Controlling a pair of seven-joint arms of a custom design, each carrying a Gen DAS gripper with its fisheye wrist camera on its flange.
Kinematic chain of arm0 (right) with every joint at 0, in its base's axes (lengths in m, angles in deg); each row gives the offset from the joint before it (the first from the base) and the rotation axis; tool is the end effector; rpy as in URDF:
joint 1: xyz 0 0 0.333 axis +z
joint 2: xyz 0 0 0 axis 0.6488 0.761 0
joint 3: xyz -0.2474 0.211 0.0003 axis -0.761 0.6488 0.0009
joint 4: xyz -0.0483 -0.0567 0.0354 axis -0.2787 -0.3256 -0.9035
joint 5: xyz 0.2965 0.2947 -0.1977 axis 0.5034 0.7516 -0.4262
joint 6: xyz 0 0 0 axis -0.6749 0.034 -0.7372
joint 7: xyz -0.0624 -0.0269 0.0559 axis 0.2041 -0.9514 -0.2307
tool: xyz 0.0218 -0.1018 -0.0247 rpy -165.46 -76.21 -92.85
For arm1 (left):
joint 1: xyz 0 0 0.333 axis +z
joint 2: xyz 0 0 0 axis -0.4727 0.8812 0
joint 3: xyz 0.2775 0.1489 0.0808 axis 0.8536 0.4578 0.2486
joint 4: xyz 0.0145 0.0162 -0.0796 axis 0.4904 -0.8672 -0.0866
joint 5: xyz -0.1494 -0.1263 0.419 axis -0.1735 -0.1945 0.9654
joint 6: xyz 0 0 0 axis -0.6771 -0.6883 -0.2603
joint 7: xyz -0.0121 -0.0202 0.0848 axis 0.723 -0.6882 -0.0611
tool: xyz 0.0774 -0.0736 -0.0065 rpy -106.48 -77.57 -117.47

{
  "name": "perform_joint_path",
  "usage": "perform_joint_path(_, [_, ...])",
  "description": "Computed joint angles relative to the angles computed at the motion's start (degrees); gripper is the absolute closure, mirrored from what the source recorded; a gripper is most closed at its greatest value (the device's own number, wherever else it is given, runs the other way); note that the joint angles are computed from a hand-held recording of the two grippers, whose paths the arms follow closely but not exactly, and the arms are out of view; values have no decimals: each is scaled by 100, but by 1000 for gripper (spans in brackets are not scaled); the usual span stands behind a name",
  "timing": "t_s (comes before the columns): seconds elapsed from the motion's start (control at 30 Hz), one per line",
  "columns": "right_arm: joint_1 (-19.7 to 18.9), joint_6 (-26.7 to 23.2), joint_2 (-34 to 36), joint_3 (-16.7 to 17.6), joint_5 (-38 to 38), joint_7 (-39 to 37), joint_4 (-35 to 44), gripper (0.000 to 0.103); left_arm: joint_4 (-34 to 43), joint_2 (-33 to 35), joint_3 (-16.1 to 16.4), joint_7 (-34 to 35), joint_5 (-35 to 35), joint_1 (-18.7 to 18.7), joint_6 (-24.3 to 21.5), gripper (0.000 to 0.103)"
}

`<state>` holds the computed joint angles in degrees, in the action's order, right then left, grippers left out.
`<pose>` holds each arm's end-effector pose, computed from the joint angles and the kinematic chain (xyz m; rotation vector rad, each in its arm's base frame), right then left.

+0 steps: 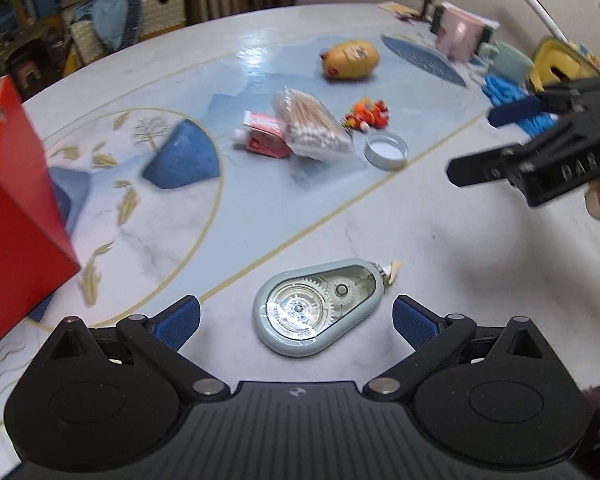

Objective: Organize objects
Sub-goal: 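Move both tools back over the table toward the tape roller and jar lid, then grasp the correction tape roller with the left tool while the right tool grasps the clear lid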

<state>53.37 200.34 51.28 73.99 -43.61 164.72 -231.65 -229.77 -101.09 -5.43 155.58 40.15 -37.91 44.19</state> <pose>0.4164 0.1747 0.5212 -1.8707 1.8828 -0.5940 0.4900 -0.0988 0.4752 -0.9047 2.7713 -0.8225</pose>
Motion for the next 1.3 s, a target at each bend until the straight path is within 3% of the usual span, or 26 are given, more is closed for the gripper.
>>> perform_joint_path(0.23, [71, 116, 346, -144, 129, -323, 130, 4, 178, 301, 19, 750, 41, -12, -117, 0])
perform_joint_path(0.5, [35, 147, 772, -182, 207, -362, 351, 14, 301, 531, -27, 1329, -82, 66, -125, 0])
perform_joint_path(0.73, [42, 111, 1004, -206, 229, -393, 488, 22, 336, 582, -85, 1457, -234, 102, -146, 2])
perform_joint_path(0.87, [32, 103, 1135, -224, 241, -373, 561, 27, 310, 524, -88, 1510, -278, 103, -189, 12])
perform_joint_path(1.0, [-14, 173, 1230, -183, 116, -314, 591, 32, 233, 393, -66, 1560, -366, 80, -209, 38])
perform_joint_path(1.2, [-19, 297, 1294, -176, 45, -247, 616, 38, 124, 280, -108, 1228, -306, 80, -69, 38])
perform_joint_path(1.3, [-61, 348, 1304, -129, -42, -108, 623, 49, 102, 252, -116, 1028, -233, 74, -27, 39])
